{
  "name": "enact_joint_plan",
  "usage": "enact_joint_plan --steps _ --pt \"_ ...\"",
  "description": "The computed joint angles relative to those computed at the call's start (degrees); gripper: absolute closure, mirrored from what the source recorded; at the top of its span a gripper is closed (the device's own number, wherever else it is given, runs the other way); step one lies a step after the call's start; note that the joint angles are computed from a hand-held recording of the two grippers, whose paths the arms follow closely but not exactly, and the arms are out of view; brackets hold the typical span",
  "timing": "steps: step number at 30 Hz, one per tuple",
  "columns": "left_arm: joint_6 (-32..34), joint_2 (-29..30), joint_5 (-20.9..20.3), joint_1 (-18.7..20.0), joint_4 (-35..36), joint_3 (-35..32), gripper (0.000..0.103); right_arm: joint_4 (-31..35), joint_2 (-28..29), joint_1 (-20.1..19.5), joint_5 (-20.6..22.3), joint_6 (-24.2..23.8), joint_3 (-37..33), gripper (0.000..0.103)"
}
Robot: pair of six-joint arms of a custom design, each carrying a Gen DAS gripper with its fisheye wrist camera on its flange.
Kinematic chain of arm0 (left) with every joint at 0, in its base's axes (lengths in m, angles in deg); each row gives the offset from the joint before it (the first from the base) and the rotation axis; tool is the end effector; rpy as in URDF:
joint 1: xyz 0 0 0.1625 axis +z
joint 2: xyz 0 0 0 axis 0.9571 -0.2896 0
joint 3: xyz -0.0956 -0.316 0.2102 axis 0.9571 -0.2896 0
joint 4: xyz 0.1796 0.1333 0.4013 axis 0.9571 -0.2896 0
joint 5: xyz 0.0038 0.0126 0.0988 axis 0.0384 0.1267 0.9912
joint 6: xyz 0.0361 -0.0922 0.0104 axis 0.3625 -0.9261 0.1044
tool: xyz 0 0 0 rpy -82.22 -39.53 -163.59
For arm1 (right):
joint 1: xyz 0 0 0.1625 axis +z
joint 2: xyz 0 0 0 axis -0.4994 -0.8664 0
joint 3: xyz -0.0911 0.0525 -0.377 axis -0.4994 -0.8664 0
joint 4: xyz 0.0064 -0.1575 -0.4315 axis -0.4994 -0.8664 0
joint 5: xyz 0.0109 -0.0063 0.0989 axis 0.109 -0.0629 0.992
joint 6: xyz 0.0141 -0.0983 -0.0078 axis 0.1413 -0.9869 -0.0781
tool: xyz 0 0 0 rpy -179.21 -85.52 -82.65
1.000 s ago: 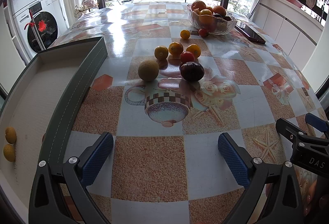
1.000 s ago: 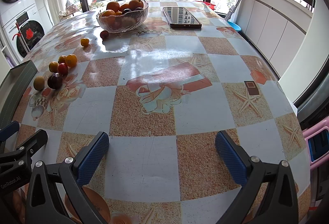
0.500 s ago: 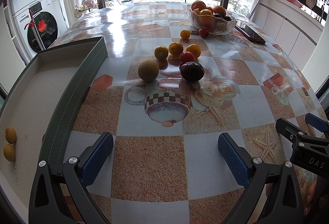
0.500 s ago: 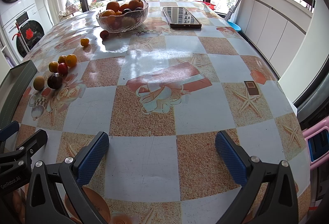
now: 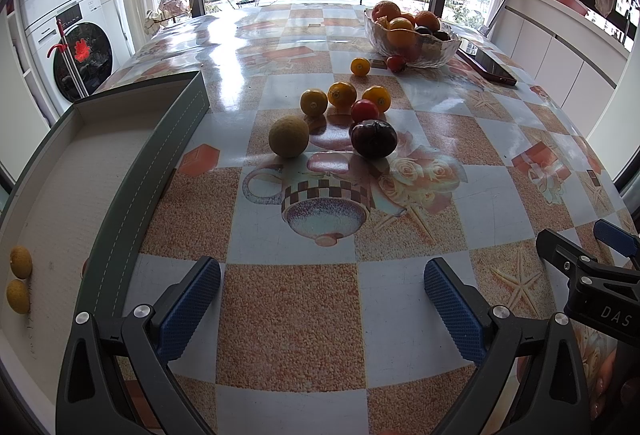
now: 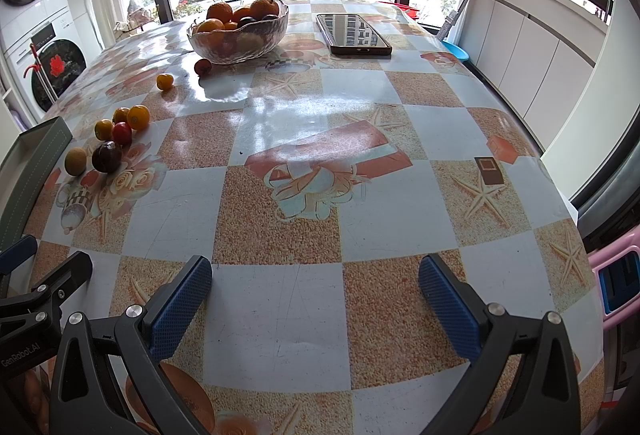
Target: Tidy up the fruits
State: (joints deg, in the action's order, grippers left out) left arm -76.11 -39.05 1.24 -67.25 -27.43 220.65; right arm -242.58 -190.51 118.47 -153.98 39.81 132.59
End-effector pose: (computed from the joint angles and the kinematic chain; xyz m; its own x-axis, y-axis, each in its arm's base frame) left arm -0.2611 -0.2243 0.0019 -0.6719 -0.3514 -0.6520 0.2165 0.7487 -0.6265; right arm 0.0828 -0.2848 0.2035 -0.6528 -0.3479 0.6729 -0.6115 0.7663 -0.1970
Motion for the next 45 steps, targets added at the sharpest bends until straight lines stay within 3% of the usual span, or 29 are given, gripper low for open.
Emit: enact_joint_plan --steps 13,17,19,21,26,30,32,33,34,35,38,39,45 --pt "-0.64 -0.25 -0.85 -0.50 0.72 -0.07 0.001 0.93 -0.20 0.27 -0.67 0.09 -0.24 0.000" --pt "-2.26 -2.73 -3.50 -4.20 0.72 1.57 0.001 9.65 2.95 4.46 -6.28 6.98 -4.26 0.000" --pt "-3.80 -4.77 -3.97 -7.22 1.37 2.79 0.001 15.23 2.43 5.39 -3.11 9.00 -5.33 0.000" --pt "-4.59 -6.22 -4.77 -9.08 3.89 2.85 0.001 17.12 4.79 7.58 -0.96 10.24 -6.26 0.000" --pt "-5.34 -10.63 -4.94 -10.21 10.28 2.60 0.001 11.76 17.26 14.53 0.12 11.43 -8.67 0.001" --pt "-7.14 -13.46 -3.65 -10.11 16.87 1.63 0.001 6.34 25.48 16.73 0.37 12.35 -10.96 0.012" --pt "-7.02 -13.55 -3.03 -9.43 19.23 0.75 0.001 5.11 27.23 17.32 0.93 12.30 -11.64 0.025" --pt "-6.72 -13.87 -2.40 -8.92 20.04 0.41 0.002 4.97 27.65 17.49 1.58 11.92 -11.90 0.039" --pt "-6.07 -14.17 -1.68 -8.36 20.07 0.22 0.002 4.94 27.75 17.79 1.76 11.72 -11.95 0.061" --pt "-5.70 -14.36 -1.30 -8.17 20.11 0.18 0.002 5.84 27.38 17.68 2.75 11.25 -12.05 0.070" --pt "-2.57 -13.30 1.26 -5.76 19.59 -0.94 0.004 5.70 24.88 16.54 3.92 10.03 -11.15 0.071" --pt "-0.56 -12.52 2.36 -4.40 18.25 -1.39 0.013 5.81 23.43 16.13 4.15 9.78 -10.64 0.071" --pt "7.54 -8.22 6.42 5.23 7.08 -2.43 0.015 14.92 7.21 7.79 6.62 8.34 -7.78 0.071"
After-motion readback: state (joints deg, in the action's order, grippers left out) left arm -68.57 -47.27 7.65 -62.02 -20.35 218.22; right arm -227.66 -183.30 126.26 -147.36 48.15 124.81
